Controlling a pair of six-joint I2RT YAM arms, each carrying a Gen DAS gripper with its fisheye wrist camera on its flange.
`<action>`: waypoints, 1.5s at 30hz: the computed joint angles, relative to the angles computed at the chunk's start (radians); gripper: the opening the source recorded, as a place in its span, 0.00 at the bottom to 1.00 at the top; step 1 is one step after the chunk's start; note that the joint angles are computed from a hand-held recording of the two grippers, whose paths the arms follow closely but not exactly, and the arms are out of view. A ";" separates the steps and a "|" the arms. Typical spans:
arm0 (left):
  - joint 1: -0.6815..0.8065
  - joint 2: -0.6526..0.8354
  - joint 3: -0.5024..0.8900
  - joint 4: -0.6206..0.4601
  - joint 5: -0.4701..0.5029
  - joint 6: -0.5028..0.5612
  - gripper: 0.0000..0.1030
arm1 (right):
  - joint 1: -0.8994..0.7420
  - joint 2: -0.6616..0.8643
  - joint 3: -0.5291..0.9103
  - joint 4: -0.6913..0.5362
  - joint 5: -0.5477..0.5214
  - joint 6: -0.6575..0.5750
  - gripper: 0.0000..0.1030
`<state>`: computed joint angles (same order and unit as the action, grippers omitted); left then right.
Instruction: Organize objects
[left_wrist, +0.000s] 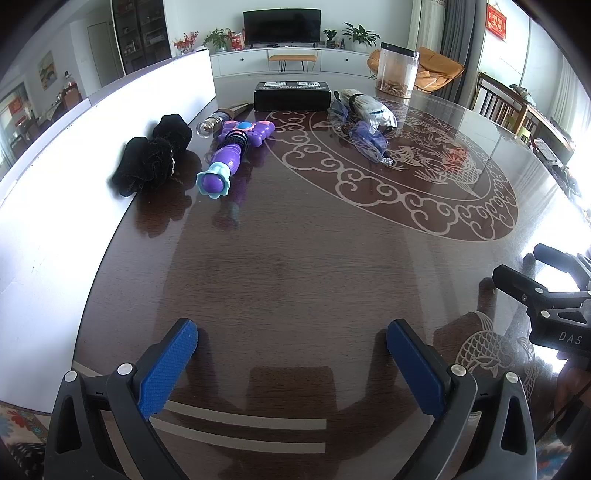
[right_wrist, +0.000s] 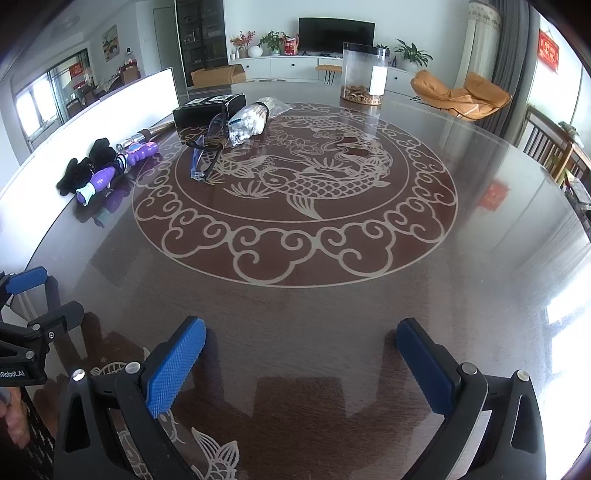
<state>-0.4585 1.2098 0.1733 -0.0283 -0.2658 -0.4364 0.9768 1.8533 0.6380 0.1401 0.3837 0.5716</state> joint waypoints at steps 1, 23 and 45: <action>0.000 0.000 0.000 0.000 0.000 0.000 1.00 | 0.000 0.000 -0.001 0.001 0.000 0.000 1.00; 0.059 -0.035 -0.015 -0.017 -0.005 -0.010 1.00 | -0.001 0.002 0.003 -0.004 -0.002 0.001 1.00; 0.055 -0.028 -0.025 0.013 -0.018 -0.013 1.00 | -0.147 0.561 1.097 -0.559 -0.236 -0.247 0.52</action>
